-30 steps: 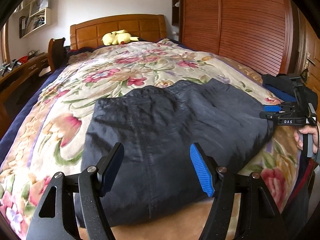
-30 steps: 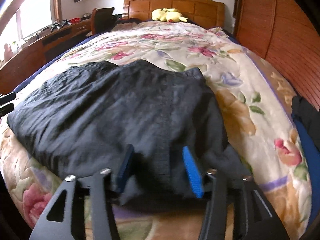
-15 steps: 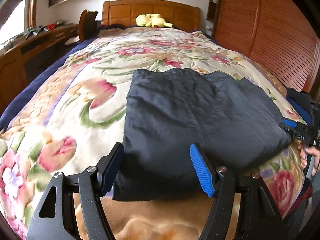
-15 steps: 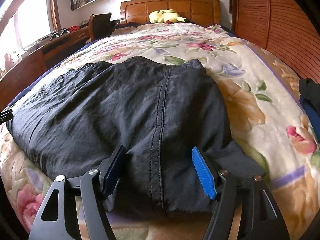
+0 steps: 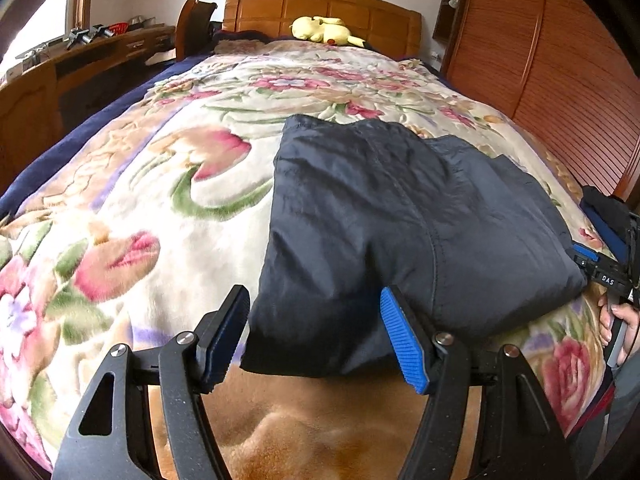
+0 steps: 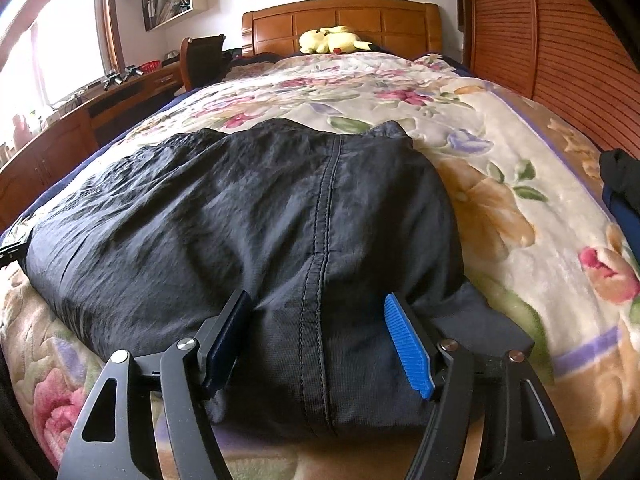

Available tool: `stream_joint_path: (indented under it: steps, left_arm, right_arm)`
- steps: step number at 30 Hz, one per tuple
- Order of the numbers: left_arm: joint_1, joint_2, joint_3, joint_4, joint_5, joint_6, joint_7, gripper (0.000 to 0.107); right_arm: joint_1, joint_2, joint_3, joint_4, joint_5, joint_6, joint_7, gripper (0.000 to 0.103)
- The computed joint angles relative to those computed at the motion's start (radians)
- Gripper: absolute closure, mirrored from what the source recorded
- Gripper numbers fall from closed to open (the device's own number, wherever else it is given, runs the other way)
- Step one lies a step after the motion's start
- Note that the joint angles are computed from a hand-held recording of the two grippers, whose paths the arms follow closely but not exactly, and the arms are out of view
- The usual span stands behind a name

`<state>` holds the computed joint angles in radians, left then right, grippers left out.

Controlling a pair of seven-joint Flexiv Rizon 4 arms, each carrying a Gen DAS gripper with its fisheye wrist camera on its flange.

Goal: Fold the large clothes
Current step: 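Press the folded black jacket flat with the open right tool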

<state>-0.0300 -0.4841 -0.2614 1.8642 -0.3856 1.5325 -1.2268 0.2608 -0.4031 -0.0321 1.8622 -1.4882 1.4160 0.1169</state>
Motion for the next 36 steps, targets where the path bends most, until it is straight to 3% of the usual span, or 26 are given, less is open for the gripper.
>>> stream_joint_path:
  steps: [36]
  left_arm:
    - [0.058, 0.004, -0.069, 0.059, -0.030, 0.022, 0.015, 0.044]
  right_arm:
    - [0.010, 0.000, -0.003, -0.001, 0.018, -0.018, -0.029, 0.032]
